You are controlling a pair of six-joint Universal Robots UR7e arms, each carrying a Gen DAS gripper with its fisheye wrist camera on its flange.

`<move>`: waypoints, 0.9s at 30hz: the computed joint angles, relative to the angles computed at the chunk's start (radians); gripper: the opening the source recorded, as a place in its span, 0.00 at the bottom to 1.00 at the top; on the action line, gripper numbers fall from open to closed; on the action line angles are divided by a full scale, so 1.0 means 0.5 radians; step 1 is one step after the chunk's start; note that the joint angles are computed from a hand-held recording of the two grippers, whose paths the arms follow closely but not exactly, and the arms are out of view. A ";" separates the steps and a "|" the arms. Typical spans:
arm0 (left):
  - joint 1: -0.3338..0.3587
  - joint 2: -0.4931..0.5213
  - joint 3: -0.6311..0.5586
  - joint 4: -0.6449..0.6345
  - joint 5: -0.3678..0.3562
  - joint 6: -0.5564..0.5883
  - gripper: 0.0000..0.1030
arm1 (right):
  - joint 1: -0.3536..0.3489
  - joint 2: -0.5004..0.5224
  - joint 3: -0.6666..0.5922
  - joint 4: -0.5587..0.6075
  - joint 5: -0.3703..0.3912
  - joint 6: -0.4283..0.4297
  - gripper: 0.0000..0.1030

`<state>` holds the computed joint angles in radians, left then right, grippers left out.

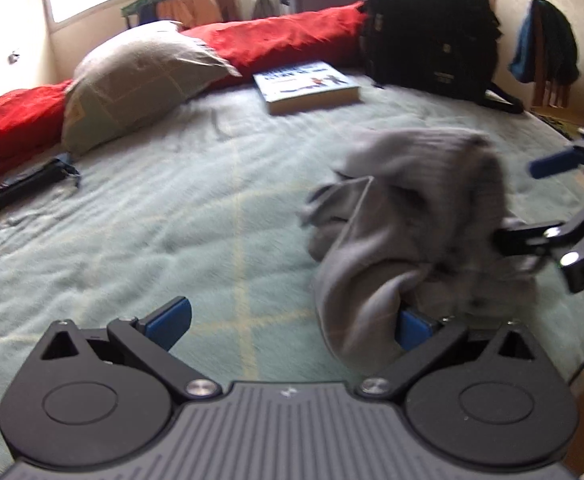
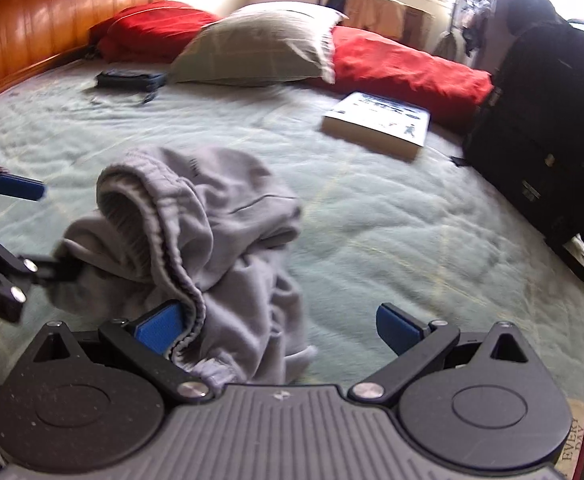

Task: Fold clothes

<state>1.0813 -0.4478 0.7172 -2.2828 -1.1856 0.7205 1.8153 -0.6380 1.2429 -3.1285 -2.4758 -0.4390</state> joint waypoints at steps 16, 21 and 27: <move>0.049 0.312 -0.583 0.118 0.444 0.032 0.99 | 0.057 -0.040 0.045 -0.171 0.023 -0.138 1.00; 0.055 0.114 -0.288 -0.006 0.368 0.060 0.99 | 0.078 -0.028 0.033 0.021 0.138 -0.037 1.00; 0.048 -0.049 -0.038 -0.100 0.315 0.109 0.99 | 0.117 0.117 -0.116 0.238 0.174 -0.050 1.00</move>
